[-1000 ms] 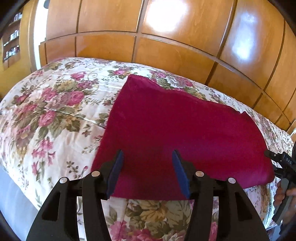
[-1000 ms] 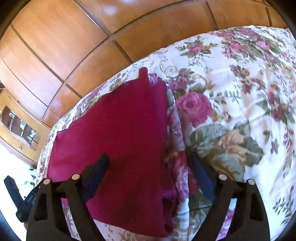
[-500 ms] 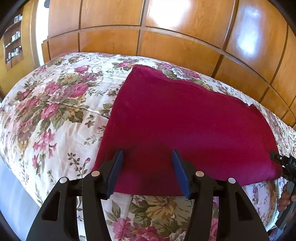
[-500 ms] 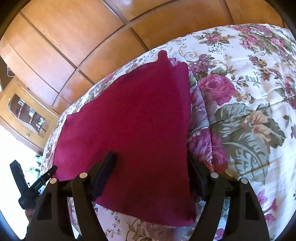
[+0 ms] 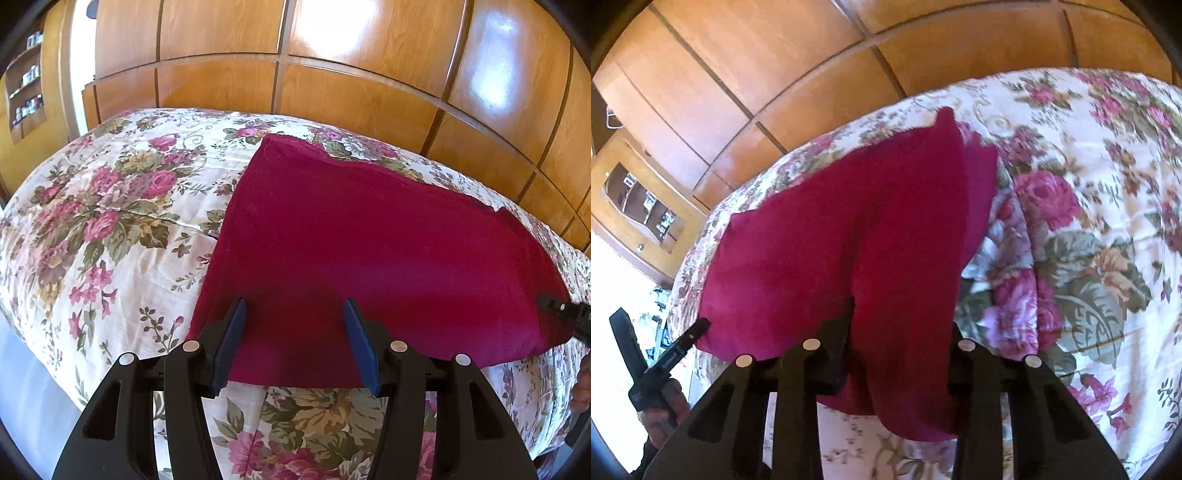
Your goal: Fold small clothes
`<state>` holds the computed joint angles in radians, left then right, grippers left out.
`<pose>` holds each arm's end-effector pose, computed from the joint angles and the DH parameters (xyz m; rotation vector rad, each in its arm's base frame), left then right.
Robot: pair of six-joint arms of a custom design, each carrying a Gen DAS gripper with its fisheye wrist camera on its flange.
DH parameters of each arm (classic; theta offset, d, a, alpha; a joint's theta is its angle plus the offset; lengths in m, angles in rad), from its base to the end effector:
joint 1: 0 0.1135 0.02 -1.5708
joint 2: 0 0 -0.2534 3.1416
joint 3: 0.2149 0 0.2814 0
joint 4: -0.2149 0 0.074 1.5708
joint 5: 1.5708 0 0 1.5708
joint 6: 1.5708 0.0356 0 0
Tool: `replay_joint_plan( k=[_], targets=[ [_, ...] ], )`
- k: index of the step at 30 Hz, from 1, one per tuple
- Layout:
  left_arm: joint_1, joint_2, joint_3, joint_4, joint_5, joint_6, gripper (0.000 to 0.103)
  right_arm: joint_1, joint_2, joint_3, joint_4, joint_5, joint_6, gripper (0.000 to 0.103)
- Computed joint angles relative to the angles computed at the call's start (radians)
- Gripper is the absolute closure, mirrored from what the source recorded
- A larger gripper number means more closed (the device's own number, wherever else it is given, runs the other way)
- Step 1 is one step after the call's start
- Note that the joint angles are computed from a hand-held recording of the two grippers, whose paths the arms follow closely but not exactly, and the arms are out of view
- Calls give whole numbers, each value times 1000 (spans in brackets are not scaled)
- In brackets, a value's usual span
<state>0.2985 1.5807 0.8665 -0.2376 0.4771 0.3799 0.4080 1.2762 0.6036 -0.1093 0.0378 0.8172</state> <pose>0.3210 0.0817 0.1461 0.2833 2.3832 -0.2941 0.2544 0.1085 0.1544 0.5105 2.3665 0.5420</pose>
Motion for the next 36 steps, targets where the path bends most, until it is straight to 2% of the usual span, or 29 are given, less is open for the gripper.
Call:
replay_joint_plan(
  k=[4,11,15,20,26,28,30,33,35,36],
  targets=[
    [8,15,18,-17,19,18,49,9,-21,32,-7,-9,3,73],
    [20,54,60,-61,55,55,49,93,51,245,-90,40,-71,74],
    [43,101,117,-133,113,96,49,152,187,429,-110,39,-118,74],
    [76,157,186,-220,190,128,49,217,443,717,-145,4,-173,74],
    [170,268,366,-445,346,148,49,294,786,1098,-299,-28,-222,75],
    [217,344,477,-569,417,165,49,316,887,1213,-371,-17,-228,74],
    [255,414,581,-677,469,173,49,333,936,1267,-398,1,-244,73],
    [291,470,679,-775,523,193,49,356,937,1262,-378,13,-288,64],
    [302,493,730,-831,546,208,49,367,885,1189,-296,-41,-324,51],
    [305,518,778,-888,566,229,49,372,857,1151,-261,-70,-334,38]
  ],
)
